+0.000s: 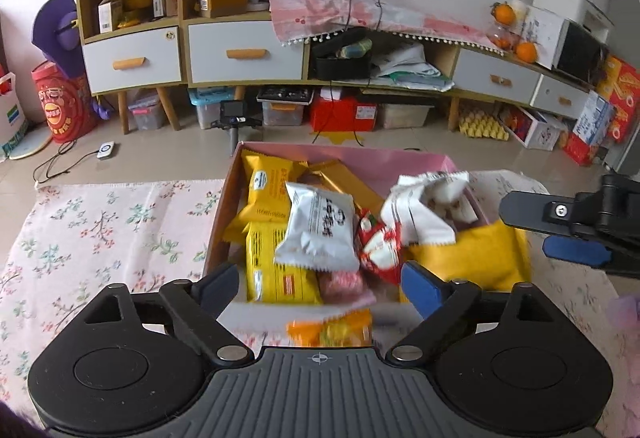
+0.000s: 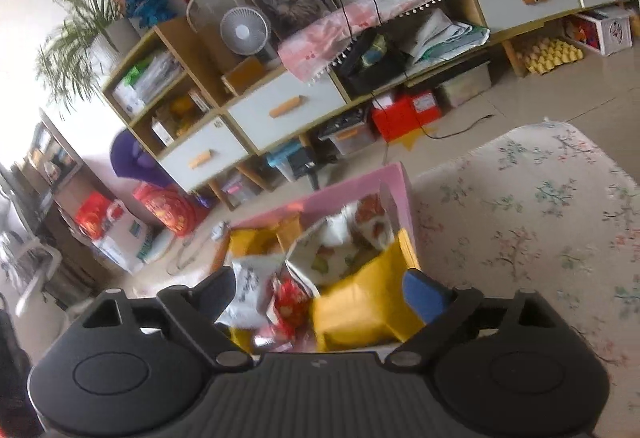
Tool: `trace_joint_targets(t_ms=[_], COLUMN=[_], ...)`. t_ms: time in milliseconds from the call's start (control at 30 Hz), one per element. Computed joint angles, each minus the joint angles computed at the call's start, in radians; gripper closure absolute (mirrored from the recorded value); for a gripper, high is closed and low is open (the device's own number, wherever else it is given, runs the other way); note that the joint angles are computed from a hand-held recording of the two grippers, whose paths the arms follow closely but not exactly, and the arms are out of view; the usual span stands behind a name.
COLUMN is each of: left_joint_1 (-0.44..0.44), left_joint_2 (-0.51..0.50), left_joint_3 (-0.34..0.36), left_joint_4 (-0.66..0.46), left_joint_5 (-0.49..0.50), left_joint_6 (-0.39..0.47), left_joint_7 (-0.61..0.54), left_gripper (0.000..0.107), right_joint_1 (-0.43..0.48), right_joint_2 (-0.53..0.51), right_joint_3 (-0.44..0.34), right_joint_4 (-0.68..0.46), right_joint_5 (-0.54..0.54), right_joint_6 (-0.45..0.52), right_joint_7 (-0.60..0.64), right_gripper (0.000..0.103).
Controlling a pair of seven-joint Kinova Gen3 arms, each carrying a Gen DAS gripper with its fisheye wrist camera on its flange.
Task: Organize snacks
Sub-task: 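Open both grippers to drop the white bags into the box, then move the left gripper to the orange lotus-chip bag and the right toward the silver packet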
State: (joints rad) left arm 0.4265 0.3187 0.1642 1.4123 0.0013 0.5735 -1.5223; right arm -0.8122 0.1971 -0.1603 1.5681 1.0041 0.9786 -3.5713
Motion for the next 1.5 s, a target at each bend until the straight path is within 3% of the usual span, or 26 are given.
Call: trace_joint_targets(t_ms=[133,400,533,633,800,967,1067,1167,1333,1400,1500], left_joint_1=[-0.010,-0.046,-0.085,-0.047,-0.075,-0.090,-0.011,0.003,-0.063,-0.120,-0.244], left_joint_2=[-0.038,-0.115,-0.156,-0.168,-0.119,-0.089,-0.080,-0.070,-0.057,-0.054,-0.047], left_joint_3=[-0.002,-0.004,0.012,-0.045,-0.001,0.055,0.000,0.003,0.078,0.138,0.269], left_joint_4=[0.032,0.145,0.278,0.366,0.349,0.358,0.386,0.397,0.409,0.418,0.416], left_joint_5=[0.009,0.030,0.053,0.066,0.064,0.084,0.031,0.014,0.039,0.053,0.087], left_joint_6=[0.031,0.002,-0.129,-0.232,-0.257,-0.339,-0.406,-0.449,-0.485,-0.495,-0.478], left_joint_7=[-0.022,-0.003,-0.010,0.057,0.076,0.002,0.025,0.022,-0.014,-0.042,-0.097], left_gripper=[0.017,0.011,0.010,0.010,0.010,0.011,0.013,0.023,0.054,0.069,0.073], right_joint_1=[-0.021,-0.083,-0.135,-0.143,-0.151,-0.130,-0.116,-0.109,-0.107,-0.106,-0.108], right_joint_2=[-0.003,0.034,0.051,0.062,0.059,0.065,0.070,0.073,0.078,0.078,0.080], right_joint_3=[-0.015,-0.024,-0.018,-0.016,-0.016,-0.015,-0.010,-0.005,0.000,0.001,0.002], right_joint_4=[-0.020,-0.109,-0.087,-0.074,-0.032,-0.018,-0.016,-0.009,-0.002,0.002,0.004], right_joint_5=[-0.024,-0.077,-0.015,0.001,0.034,0.021,-0.004,-0.021,-0.043,-0.047,-0.048], right_joint_6=[0.053,0.196,0.242,0.248,0.227,0.193,0.171,0.153,0.142,0.137,0.133], right_joint_7=[0.039,0.131,0.088,0.109,0.085,0.105,0.119,0.121,0.125,0.132,0.143], right_gripper=[0.017,0.013,0.012,0.012,0.013,0.012,0.012,0.012,0.012,0.012,0.012])
